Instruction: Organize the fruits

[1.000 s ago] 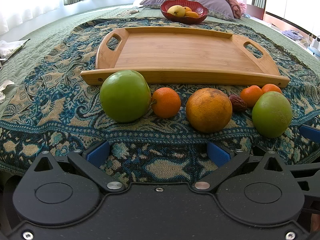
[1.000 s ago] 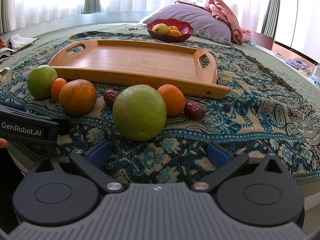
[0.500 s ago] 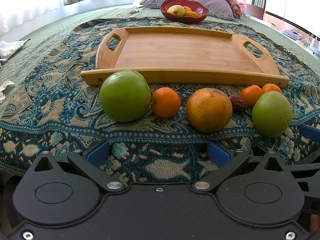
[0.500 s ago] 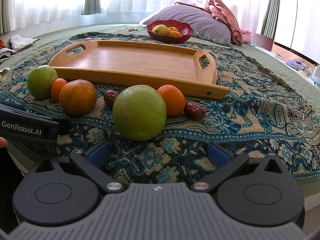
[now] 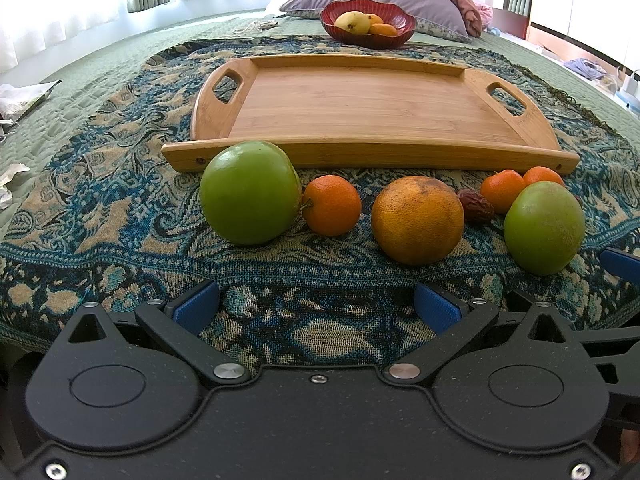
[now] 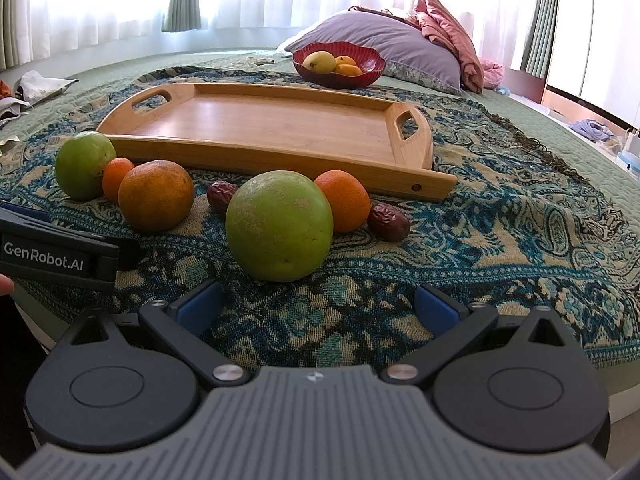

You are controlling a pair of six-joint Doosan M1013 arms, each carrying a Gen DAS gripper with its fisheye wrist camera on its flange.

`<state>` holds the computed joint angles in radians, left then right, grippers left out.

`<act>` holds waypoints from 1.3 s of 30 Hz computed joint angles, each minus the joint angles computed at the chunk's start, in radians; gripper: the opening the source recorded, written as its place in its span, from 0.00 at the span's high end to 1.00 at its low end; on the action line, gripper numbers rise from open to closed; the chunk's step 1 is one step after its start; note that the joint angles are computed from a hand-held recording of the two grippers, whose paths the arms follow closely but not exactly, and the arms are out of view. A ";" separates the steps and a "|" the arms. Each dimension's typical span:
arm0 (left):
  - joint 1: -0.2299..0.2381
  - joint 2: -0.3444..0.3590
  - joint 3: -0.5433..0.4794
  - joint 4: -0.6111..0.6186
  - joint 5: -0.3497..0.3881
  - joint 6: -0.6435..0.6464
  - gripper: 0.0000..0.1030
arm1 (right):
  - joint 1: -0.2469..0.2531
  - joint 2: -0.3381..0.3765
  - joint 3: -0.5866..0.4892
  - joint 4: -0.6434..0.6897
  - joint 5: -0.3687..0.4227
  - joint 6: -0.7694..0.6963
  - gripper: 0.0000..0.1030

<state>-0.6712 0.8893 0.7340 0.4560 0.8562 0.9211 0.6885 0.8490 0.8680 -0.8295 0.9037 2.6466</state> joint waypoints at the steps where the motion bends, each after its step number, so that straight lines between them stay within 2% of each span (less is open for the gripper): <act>1: 0.000 0.000 0.001 0.002 0.000 -0.001 0.00 | 0.000 0.000 0.000 0.000 0.000 0.000 0.00; 10: -0.002 0.003 -0.010 -0.012 0.012 0.009 0.00 | 0.002 -0.001 0.005 -0.024 -0.006 0.023 0.00; 17: -0.005 -0.016 0.042 0.037 -0.048 -0.012 0.00 | 0.008 -0.006 0.025 -0.068 -0.015 0.079 0.00; 20: -0.001 -0.024 0.049 0.022 -0.062 -0.021 0.00 | 0.014 -0.010 0.040 -0.115 -0.021 0.125 0.00; 23: 0.001 -0.038 0.071 0.024 -0.090 -0.036 0.10 | 0.016 -0.020 0.062 -0.154 -0.050 0.163 0.02; 25: 0.001 -0.052 0.096 0.055 -0.123 -0.059 0.21 | 0.018 -0.028 0.079 -0.183 -0.085 0.192 0.04; 27: -0.001 -0.066 0.122 0.107 -0.155 -0.114 0.27 | 0.020 -0.033 0.092 -0.219 -0.116 0.218 0.07; 32: -0.003 -0.091 0.180 0.330 -0.221 -0.342 0.29 | 0.027 -0.024 0.092 -0.307 -0.139 0.278 0.20; 36: 0.003 -0.086 0.182 0.400 -0.243 -0.378 0.32 | 0.033 -0.007 0.076 -0.379 -0.105 0.343 0.26; 39: 0.008 -0.078 0.174 0.397 -0.262 -0.362 0.37 | 0.033 -0.001 0.072 -0.398 -0.092 0.374 0.27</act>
